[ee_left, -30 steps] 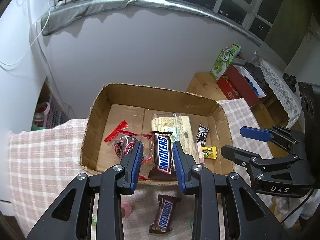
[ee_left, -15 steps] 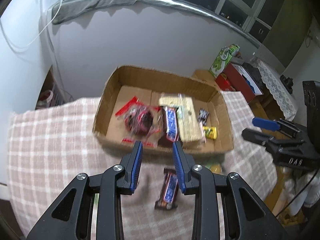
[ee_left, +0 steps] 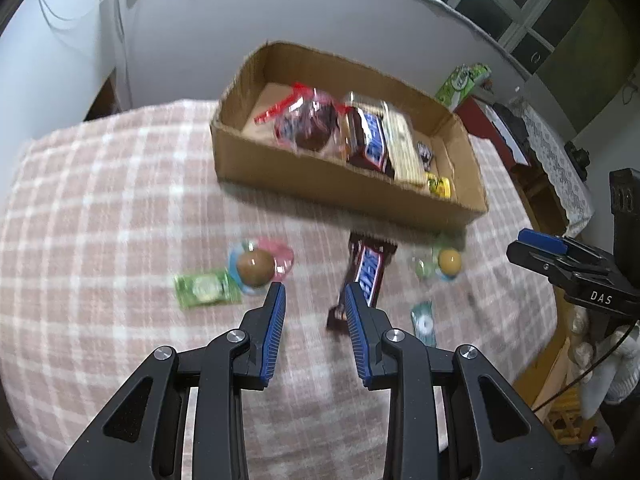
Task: Organize snacks
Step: 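Move the left tool over the second Snickers bar while the right tool approaches the yellow ball candy, then grasp the second Snickers bar with the left tool while the right tool grasps the yellow ball candy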
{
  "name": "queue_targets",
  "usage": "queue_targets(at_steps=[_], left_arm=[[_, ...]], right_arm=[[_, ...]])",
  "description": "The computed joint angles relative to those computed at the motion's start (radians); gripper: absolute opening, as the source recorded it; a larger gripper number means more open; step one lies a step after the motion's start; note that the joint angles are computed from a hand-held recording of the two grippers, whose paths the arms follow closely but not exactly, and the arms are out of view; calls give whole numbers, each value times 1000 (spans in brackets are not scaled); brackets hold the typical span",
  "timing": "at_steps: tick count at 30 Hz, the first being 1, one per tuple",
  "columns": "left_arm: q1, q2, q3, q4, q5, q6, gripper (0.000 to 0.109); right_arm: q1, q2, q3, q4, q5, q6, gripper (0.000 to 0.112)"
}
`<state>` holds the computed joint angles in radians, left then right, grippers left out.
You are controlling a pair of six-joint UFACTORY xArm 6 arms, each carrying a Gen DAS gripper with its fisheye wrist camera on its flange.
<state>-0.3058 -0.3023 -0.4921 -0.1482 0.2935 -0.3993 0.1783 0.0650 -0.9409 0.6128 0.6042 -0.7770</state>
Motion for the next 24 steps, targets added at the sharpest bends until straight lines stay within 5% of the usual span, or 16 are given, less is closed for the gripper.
queue_targets(at_steps=[18,24], left_arm=[[-54,149,-84,-107,-3,91,29],[-59,206,-133,-135,0,142,30]], right_arm=[[52,114,-4,-86,-70,43,70],[62,159,-31,-122,-75,75,62]])
